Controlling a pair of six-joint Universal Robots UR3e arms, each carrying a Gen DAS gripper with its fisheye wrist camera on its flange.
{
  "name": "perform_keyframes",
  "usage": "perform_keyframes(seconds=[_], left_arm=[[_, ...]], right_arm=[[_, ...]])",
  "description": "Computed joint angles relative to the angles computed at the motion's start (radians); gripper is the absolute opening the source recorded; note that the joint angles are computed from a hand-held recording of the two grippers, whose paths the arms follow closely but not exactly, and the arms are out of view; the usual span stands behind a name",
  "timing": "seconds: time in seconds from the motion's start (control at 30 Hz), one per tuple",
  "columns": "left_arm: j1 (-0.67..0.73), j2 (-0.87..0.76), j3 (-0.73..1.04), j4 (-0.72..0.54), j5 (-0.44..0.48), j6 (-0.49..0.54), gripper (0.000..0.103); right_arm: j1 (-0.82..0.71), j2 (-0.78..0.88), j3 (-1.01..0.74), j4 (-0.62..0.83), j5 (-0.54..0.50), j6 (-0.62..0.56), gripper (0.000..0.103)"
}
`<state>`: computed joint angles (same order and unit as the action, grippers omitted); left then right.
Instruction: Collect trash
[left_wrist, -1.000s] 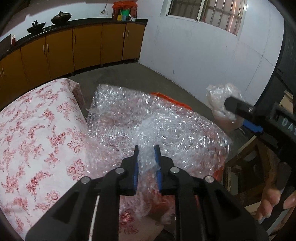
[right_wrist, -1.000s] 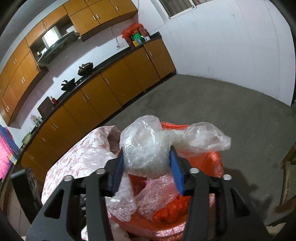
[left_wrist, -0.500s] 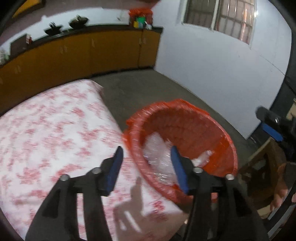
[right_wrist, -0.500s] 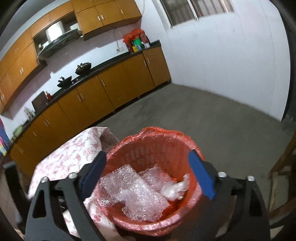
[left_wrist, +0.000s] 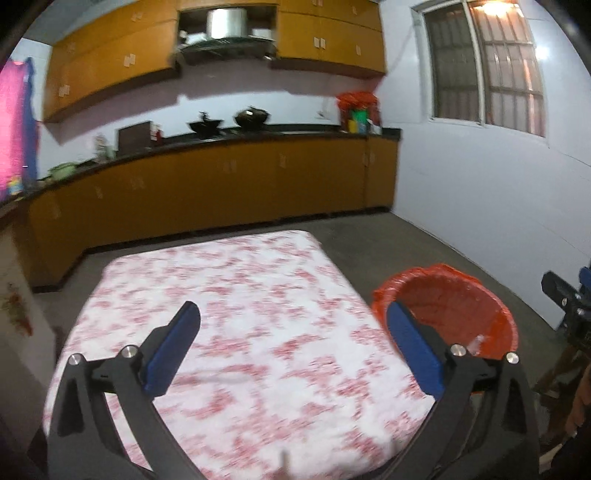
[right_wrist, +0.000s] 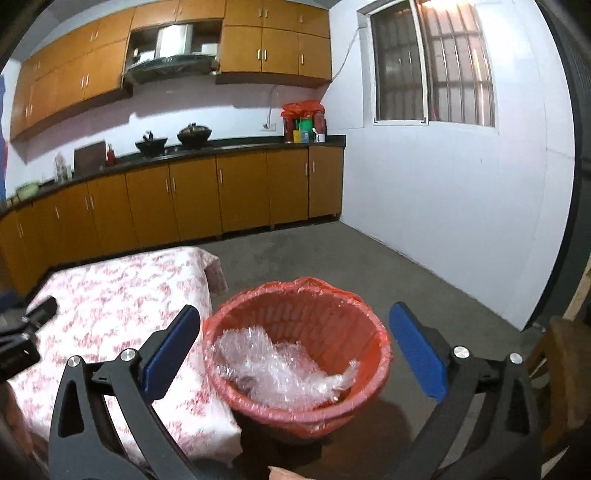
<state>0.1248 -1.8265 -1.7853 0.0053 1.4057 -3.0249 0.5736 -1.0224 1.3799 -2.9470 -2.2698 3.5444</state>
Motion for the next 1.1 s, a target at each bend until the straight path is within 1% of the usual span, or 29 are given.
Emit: perform_keyframes(seconds=[0.13, 0.2, 0.23, 0.4, 0.5, 0.6, 0.87, 0.97, 1.1], left_arm=[[0.056, 0.131, -0.164, 0.068, 0.007, -0.003, 0.099], [0.076, 0.178, -0.215, 0.079, 0.009, -0.001, 0.099], [0.086, 0.200, -0.239, 0.081, 0.010, -0.001, 0.099], [0.166, 0.330, -0.378, 0.072, -0.048, 0.015, 0.099], [0.181, 0.372, -0.427, 0.075, -0.045, 0.025, 0.099], [0.221, 0.439, -0.491, 0.069, -0.073, 0.041, 0.099], [0.329, 0.576, -0.590, 0.001, -0.171, 0.057, 0.099], [0.340, 0.595, -0.604, -0.006, -0.181, 0.057, 0.099], [0.337, 0.599, -0.602, -0.016, -0.172, 0.053, 0.099]], right_arm=[[0.050, -0.011, 0.013, -0.018, -0.012, 0.007, 0.101], [0.074, -0.005, 0.007, -0.024, -0.026, 0.004, 0.101], [0.092, 0.003, -0.005, -0.016, -0.043, 0.005, 0.101], [0.146, 0.021, -0.026, 0.004, -0.075, 0.005, 0.101], [0.176, 0.026, -0.029, 0.026, -0.091, 0.035, 0.101], [0.193, 0.021, -0.023, 0.051, -0.088, 0.067, 0.101], [0.234, 0.025, -0.022, 0.109, -0.117, 0.125, 0.101], [0.242, 0.024, -0.019, 0.117, -0.127, 0.134, 0.101], [0.248, 0.019, -0.006, 0.118, -0.127, 0.145, 0.101]])
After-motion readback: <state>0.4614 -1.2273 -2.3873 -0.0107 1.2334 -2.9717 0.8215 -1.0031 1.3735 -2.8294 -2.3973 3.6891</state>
